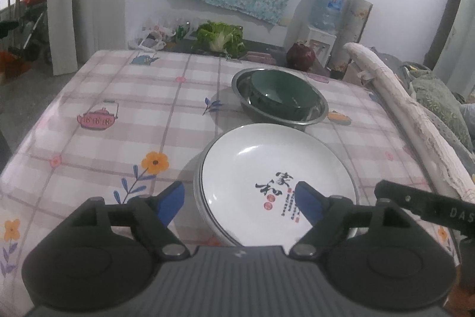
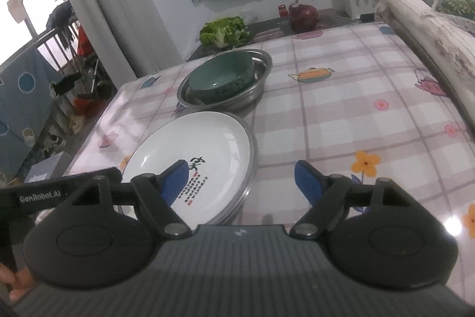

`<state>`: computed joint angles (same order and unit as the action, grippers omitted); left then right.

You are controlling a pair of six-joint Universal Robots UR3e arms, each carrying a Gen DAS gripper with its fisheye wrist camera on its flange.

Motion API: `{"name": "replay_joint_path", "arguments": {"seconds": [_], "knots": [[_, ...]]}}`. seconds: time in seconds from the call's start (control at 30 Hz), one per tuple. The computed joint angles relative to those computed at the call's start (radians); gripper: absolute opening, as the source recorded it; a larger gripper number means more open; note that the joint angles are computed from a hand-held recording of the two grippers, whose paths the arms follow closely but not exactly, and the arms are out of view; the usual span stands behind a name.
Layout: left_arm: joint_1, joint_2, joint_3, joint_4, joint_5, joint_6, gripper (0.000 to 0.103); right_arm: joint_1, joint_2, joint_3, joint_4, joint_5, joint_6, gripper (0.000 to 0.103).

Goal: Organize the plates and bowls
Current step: 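Open both grippers to release the white plate, then move both grippers to the rim of the small steel bowl holding the green bowl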

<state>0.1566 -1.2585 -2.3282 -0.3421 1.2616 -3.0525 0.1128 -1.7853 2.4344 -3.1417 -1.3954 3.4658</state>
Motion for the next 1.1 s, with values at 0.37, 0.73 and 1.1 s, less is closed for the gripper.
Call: {"name": "replay_joint_path", "arguments": {"seconds": [0.37,0.73,1.1], "knots": [[-0.056,-0.120,0.131,0.004,0.037,-0.004,0.084,-0.151,-0.056,0.063,-0.004,0.122,-0.052,0.079],[-0.058,-0.392,0.457,-0.052,0.027,-0.024,0.082,-0.243,0.159,-0.178,0.023,0.192,-0.148,0.079],[-0.063,-0.745,0.858,-0.184,-0.013,-0.088,0.053,-0.212,0.577,-0.646,0.072,0.166,-0.165,0.051]]}}
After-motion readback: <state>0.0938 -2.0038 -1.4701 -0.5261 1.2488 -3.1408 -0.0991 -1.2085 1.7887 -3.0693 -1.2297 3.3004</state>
